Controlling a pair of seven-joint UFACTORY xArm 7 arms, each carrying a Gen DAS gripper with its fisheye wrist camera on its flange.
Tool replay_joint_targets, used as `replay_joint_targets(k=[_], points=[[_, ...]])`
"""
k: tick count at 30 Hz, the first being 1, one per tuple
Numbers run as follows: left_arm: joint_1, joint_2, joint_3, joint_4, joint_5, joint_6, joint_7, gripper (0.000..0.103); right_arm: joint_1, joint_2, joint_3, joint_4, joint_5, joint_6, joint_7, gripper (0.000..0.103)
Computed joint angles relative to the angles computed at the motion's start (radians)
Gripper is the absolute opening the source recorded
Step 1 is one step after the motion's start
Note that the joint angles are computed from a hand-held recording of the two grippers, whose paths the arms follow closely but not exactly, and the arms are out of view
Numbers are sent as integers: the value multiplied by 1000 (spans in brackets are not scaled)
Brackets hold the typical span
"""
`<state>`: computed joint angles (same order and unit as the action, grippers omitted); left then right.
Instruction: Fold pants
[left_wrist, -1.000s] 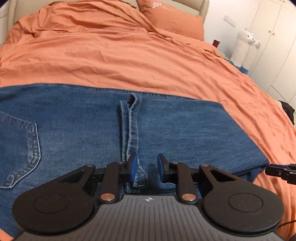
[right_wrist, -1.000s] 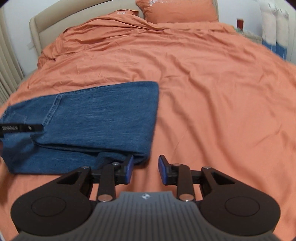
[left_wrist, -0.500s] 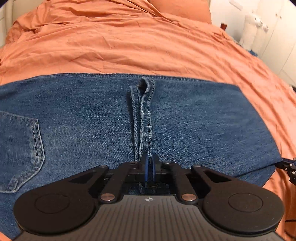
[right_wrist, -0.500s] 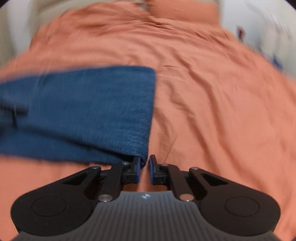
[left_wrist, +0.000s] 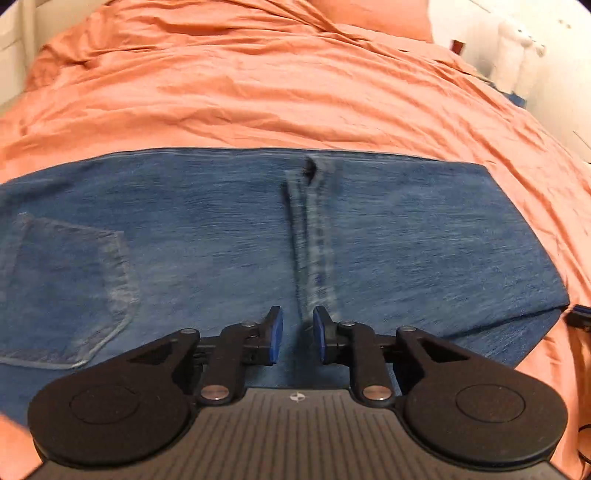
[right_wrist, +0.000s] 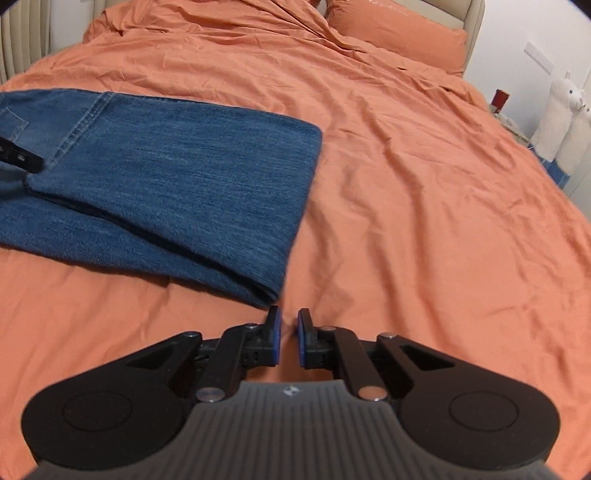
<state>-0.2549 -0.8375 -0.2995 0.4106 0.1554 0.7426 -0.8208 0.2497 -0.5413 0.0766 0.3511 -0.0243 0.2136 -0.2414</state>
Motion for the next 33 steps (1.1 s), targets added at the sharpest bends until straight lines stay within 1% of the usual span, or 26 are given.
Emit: replay_joint_targets(k=[2,4,5,7,9,10,11,12,14,15,17,18,19,21,23,24,26,28,30,33], points=[[-3,-63,-5,-7,2,67,-10,24,-19,-37,19,1,-20,28,7,2],[-8,-145,-10,-20,-3,124,-29,24,-5,-67,14,1,-33,34,-19,6],[-6,-193,-11,-29,-6,151,-44,25,27,-84,-8,-2,-27,39,-50,9],[0,-290,-2,-47,-14,208,-66,26,100,-92,-46,12,-5,51,-120,9],[16,-405,21,-72,-24,250,-90,30,191,-85,-88,42,37,76,-205,10],[28,-456,37,-80,-30,271,-95,33,223,-76,-92,60,56,89,-238,10],[38,-505,57,-85,-32,300,-87,34,252,-59,-91,85,75,99,-268,11],[48,-548,75,-84,-30,334,-68,34,267,-41,-77,110,89,108,-284,15],[71,-618,121,-77,-18,399,-2,37,295,4,-52,170,118,132,-312,20],[84,-651,147,-71,-12,433,38,38,324,33,-59,206,145,146,-346,20],[111,-710,207,-54,-4,495,117,44,386,87,-80,272,215,166,-435,22],[128,-738,241,-42,2,534,155,46,395,118,-75,308,237,176,-461,26],[147,-760,271,-30,8,571,188,49,399,147,-65,342,255,186,-481,27],[189,-795,337,-9,27,628,250,52,387,208,-35,411,275,203,-501,28],[241,-825,403,10,51,680,298,65,352,274,9,480,259,220,-485,29],[268,-837,440,16,61,697,317,68,329,309,35,514,237,226,-469,29],[328,-863,518,16,79,712,338,74,288,375,81,571,186,228,-439,29],[395,-885,602,3,85,716,339,78,261,431,114,618,141,235,-411,29],[464,-907,702,-25,88,705,337,78,251,481,132,654,128,234,-407,29],[571,-934,812,-87,88,674,335,78,247,543,152,705,128,256,-422,27]])
